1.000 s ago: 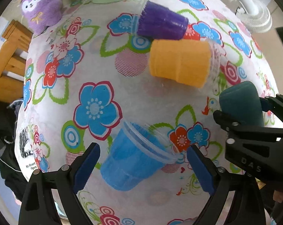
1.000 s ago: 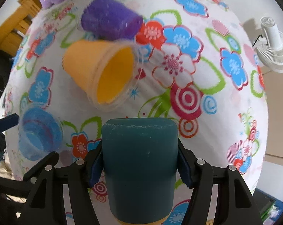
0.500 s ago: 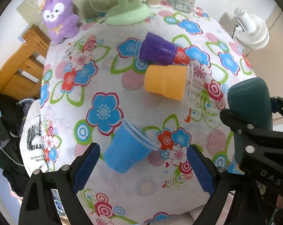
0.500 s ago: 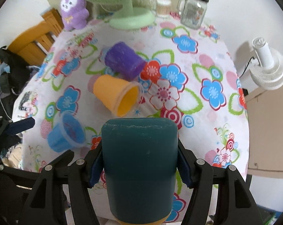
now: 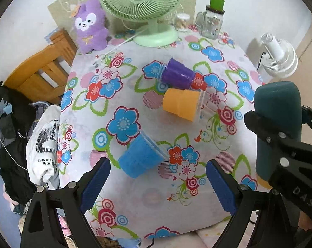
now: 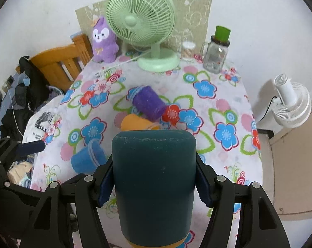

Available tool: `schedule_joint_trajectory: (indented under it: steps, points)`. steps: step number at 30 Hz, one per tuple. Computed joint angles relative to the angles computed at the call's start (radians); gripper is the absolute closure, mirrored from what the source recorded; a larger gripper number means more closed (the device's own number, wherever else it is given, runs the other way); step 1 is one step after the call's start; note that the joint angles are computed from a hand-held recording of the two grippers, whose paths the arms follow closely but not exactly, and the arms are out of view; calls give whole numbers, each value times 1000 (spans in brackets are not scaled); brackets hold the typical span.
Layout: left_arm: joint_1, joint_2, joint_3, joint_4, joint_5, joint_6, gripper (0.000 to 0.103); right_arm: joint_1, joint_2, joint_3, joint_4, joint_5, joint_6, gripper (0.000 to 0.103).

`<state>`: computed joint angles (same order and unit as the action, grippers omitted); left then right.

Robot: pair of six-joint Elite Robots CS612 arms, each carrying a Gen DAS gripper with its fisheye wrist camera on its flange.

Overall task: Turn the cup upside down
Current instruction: 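Lift the teal cup with the right gripper and rotate it rim-down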

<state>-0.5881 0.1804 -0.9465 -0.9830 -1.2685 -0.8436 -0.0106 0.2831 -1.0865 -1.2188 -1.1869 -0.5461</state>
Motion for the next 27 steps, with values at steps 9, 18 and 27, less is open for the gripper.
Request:
schedule_joint_trajectory:
  steps: [9, 18, 27]
  points:
    - [-17, 38, -40, -14, 35, -33, 8, -17, 67, -73, -110, 104, -4, 34]
    - [-13, 91, -67, -24, 47, -48, 8, -27, 163, -110, -290, 207, 74, 34]
    - [-17, 125, -63, -31, 99, -9, 8, -26, 231, -92, -505, 253, 201, 34]
